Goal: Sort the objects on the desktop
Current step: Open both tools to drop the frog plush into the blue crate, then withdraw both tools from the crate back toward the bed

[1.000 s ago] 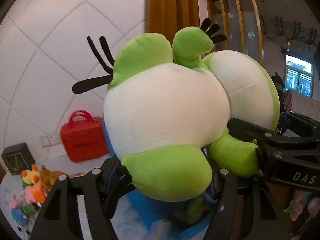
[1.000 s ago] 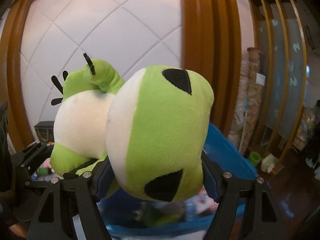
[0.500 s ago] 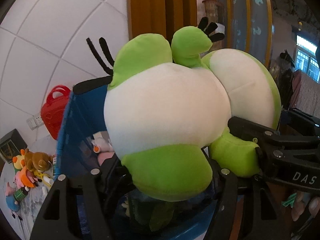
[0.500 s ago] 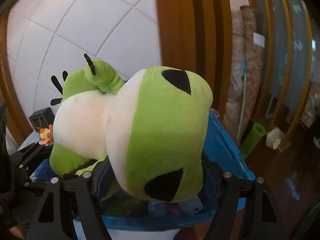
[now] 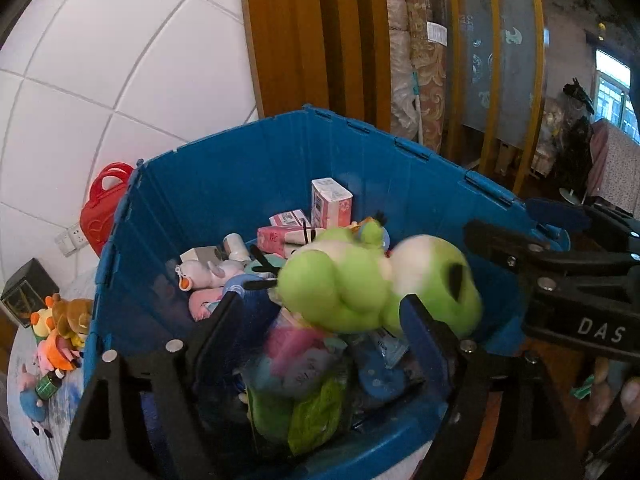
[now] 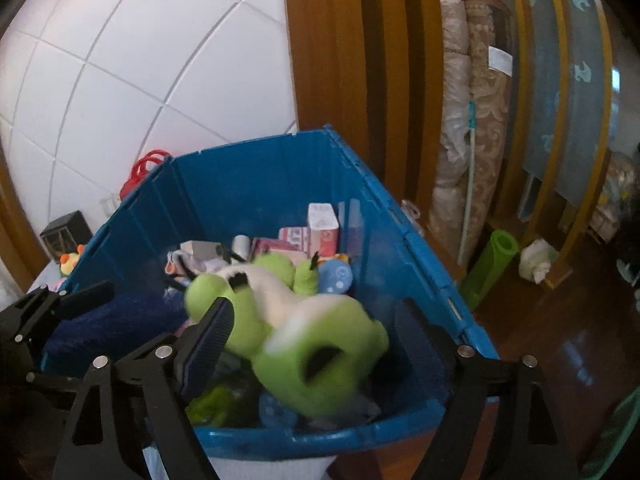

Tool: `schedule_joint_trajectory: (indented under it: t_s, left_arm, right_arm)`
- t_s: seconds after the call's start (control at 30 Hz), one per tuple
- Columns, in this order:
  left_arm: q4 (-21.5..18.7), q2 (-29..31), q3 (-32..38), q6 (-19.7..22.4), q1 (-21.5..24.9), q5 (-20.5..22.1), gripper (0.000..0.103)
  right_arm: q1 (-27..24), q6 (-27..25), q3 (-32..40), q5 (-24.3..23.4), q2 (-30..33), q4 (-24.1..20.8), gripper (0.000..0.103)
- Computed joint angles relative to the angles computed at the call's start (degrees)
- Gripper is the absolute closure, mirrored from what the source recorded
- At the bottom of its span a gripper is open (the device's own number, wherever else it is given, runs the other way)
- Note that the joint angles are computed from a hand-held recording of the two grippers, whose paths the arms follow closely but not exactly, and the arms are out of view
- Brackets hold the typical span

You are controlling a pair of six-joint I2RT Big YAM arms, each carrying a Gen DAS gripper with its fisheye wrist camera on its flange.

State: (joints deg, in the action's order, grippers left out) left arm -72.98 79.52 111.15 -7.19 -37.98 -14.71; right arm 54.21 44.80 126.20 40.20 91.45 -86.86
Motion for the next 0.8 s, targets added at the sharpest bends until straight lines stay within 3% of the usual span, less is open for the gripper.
schedule_joint_trajectory:
  t_s: [0.03,0.13,0.3,0.43,0.57,0.8]
  left_arm:
    - [0.0,-0.2,0.0,-0.2,-0.2,-0.2,0.023]
    - [1.7,-2.4,-2.5,0.1,0.3,0.4,0.023]
    - [3.4,-6.2,-6.4,-0.6,-0.6,-1.6,0.02]
    - [3.4,-9.9,-9.1,-2.3,-0.1,-0.8,0.02]
    - [4.8,-14.1,-11.9,-2.9,0.0,-3.3,0.02]
    - [5.1,-19.8,-14.5,-3.1,5.6,-5.6,0.011]
  right_arm:
    - [0.3,0.1,-0.7,0.7,-0.5,-0.1,0.017]
    - [1.2,0.3,-1.7,2.0,-1.4,-0.6,0.0]
    - [4.5,2.9,-2.1,4.9,-1.9,-2.4,0.0]
    - [6.9,5.7,-2.5,6.1,-2.7,-2.6,0.0]
    - [9.6,7.2,-1.8,7.7,-2.1,-2.4,0.0]
    - [14.3,4.1,7.3,11.1,4.3,-0.9,0.0]
